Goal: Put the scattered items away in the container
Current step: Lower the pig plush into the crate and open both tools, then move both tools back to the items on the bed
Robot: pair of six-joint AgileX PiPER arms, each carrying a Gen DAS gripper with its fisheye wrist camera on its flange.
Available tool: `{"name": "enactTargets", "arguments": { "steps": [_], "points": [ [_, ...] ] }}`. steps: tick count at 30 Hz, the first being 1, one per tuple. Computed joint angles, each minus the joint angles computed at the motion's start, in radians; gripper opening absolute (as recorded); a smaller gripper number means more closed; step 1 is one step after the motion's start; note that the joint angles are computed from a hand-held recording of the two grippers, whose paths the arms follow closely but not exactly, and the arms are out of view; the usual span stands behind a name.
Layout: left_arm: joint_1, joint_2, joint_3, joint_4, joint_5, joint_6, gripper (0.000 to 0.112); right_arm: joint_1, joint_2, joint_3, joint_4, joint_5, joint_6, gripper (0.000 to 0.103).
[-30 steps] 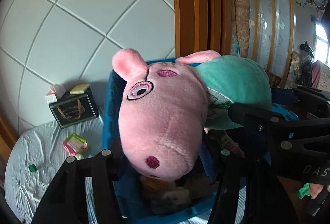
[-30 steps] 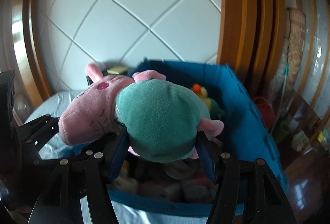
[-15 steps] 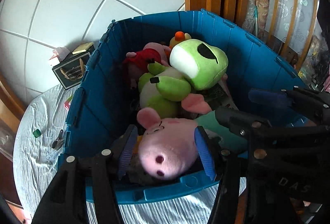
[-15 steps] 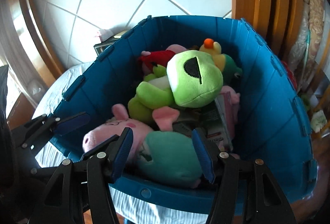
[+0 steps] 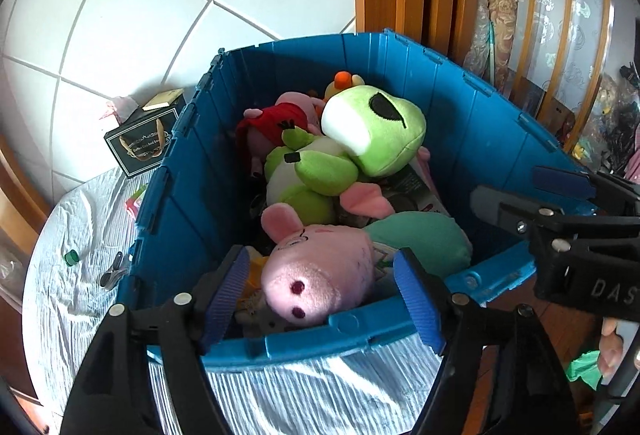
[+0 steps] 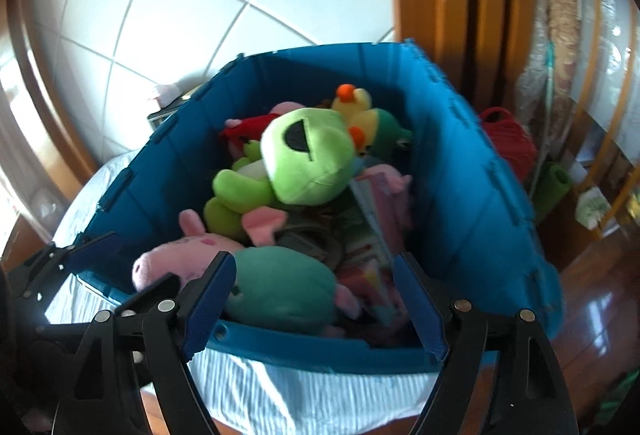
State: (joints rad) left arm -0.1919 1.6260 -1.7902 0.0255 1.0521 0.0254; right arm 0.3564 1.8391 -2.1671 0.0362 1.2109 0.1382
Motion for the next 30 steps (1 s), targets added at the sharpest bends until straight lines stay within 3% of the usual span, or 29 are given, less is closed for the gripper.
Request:
{"name": "enactTargets", "arguments": {
  "steps": [3, 5, 12, 17, 23, 30],
  "points": [
    [0.006, -0.054, 0.058, -0.012, -0.026, -0.003, 0.076, -0.005, -0.071, 0.094, -0.018, -0.044, 0.021, 0.091],
    [0.009, -0.099, 0.106, -0.017, -0.049, -0.009, 0.08, 0.001, -0.12, 0.155, -0.037, -0.073, 0.03, 0.103],
    [0.05, -0.275, 0.278, -0.029, -0.104, -0.014, 0.081, 0.06, -0.251, 0.329, -0.084, -0.151, 0.068, 0.103],
    [0.168, -0.374, 0.365, -0.129, -0.123, 0.095, 0.081, 0.178, -0.297, 0.382, -0.141, -0.174, 0.153, 0.103],
    [0.495, -0.465, 0.466, -0.439, -0.094, 0.461, 0.081, 0.424, -0.285, 0.371, -0.369, -0.194, 0.398, 0.103],
    [1.072, -0.365, 0.44, -0.797, 0.161, 0.994, 0.081, 0.709, -0.085, 0.128, -0.598, -0.065, 0.692, 0.103]
  ]
}}
